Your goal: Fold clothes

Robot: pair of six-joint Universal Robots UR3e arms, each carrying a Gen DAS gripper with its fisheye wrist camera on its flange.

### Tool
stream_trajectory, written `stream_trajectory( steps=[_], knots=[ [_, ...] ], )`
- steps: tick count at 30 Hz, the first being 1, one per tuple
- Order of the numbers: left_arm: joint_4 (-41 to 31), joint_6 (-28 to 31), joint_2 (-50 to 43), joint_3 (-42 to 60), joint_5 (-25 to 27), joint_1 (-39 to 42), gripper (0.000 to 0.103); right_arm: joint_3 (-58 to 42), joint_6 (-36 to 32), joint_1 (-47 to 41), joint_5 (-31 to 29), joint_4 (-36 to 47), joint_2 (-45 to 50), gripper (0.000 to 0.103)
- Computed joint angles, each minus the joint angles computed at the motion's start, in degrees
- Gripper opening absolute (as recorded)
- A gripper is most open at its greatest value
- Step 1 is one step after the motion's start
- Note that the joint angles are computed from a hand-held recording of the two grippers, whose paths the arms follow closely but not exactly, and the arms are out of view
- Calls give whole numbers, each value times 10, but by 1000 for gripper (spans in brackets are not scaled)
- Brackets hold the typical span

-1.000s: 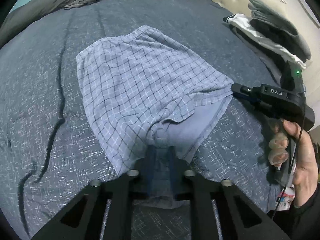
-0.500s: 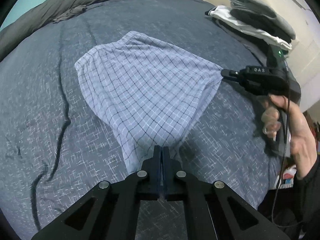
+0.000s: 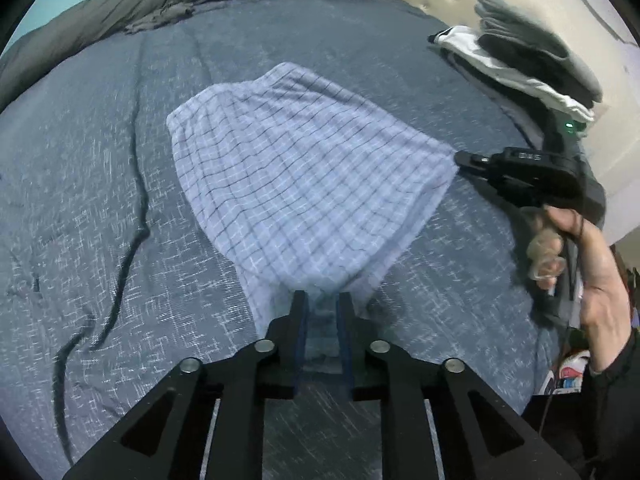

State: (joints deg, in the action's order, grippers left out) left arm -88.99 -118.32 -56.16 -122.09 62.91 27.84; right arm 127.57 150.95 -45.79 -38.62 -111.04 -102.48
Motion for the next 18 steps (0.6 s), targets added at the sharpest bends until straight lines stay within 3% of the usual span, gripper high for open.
stream_trajectory(
  steps=[5, 11, 14, 17, 18],
  knots=[
    [7, -8, 7, -8, 13, -34, 17, 0, 2, 0, 0, -1, -1, 3],
    [112, -50, -16, -63, 59, -78, 21, 0, 2, 0, -1, -1, -1, 3],
    [139, -42, -11, -86, 68, -81, 21, -1, -2, -2, -1, 3, -1, 3],
    [144, -29, -3, -96, 70, -71, 6, -2, -6, -5, -1, 9, -2, 3],
    [144, -24, 0, -99, 70, -68, 6, -3, -7, -6, -1, 11, -3, 3]
  ],
)
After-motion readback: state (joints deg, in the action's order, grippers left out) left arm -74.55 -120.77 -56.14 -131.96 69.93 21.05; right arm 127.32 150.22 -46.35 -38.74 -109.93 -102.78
